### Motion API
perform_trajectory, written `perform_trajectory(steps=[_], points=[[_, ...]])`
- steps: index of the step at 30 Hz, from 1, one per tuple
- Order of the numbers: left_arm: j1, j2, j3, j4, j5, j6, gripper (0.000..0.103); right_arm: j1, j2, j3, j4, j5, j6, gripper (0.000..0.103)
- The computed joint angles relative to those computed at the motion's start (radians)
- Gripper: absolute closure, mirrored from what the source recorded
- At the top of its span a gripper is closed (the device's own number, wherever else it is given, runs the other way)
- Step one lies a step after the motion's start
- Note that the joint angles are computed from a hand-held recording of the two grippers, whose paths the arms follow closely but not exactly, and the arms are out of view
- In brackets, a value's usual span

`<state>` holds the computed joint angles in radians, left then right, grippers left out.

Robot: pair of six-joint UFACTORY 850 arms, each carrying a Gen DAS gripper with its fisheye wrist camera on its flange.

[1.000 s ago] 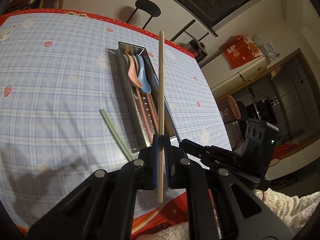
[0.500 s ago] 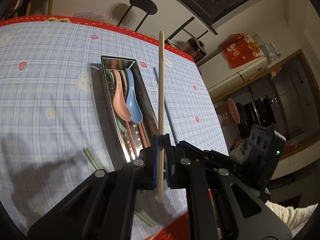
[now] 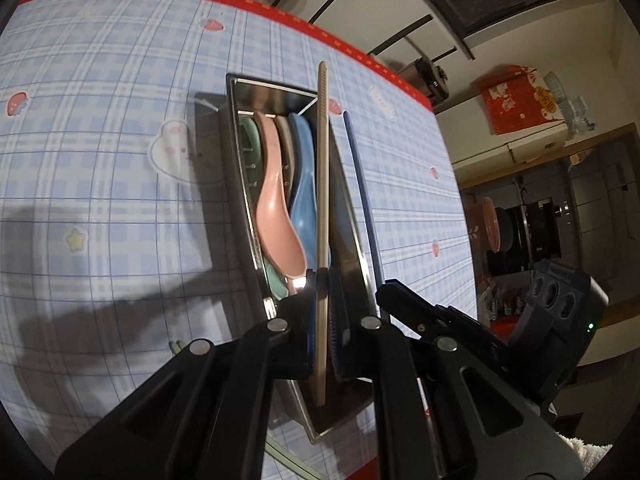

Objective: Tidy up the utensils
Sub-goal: 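Lower the beige chopstick into the tray while the right tool lowers the blue chopstick, then open both tools and withdraw them toward the green chopsticks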

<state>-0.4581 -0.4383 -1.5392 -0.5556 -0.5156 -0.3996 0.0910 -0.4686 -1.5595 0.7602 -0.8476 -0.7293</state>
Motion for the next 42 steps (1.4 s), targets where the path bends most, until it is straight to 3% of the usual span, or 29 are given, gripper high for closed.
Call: perform_trajectory(steps=[11,15,23,25,28,34,42], points=[[-0.007,-0.058,-0.052,0.03,-0.052,-0.043,0.094,0.011,-0.021,-0.011,-0.058,-0.008,0.048,0.096],[-0.012,-0.038,-0.044,0.093,-0.04,-0.085,0.077,0.015,-0.014,-0.012,-0.072,-0.005,0.053,0.09],[-0.047,0.058,0.008,0.421,-0.028,-0.347,0.037,0.004,0.052,0.042,-0.043,0.01,-0.001,0.025],[-0.063,0.086,0.027,0.535,-0.048,-0.451,0.016,0.002,0.074,0.063,-0.056,0.022,-0.001,0.015],[-0.085,0.134,0.075,0.659,-0.071,-0.571,0.008,-0.001,0.109,0.101,-0.077,0.038,-0.004,0.007],[-0.131,0.193,0.155,0.801,-0.18,-0.744,0.006,-0.012,0.181,0.192,-0.129,0.061,0.01,0.006],[-0.191,0.232,0.269,0.8,-0.247,-0.802,0.006,-0.005,0.301,0.364,-0.202,0.148,-0.064,0.006]])
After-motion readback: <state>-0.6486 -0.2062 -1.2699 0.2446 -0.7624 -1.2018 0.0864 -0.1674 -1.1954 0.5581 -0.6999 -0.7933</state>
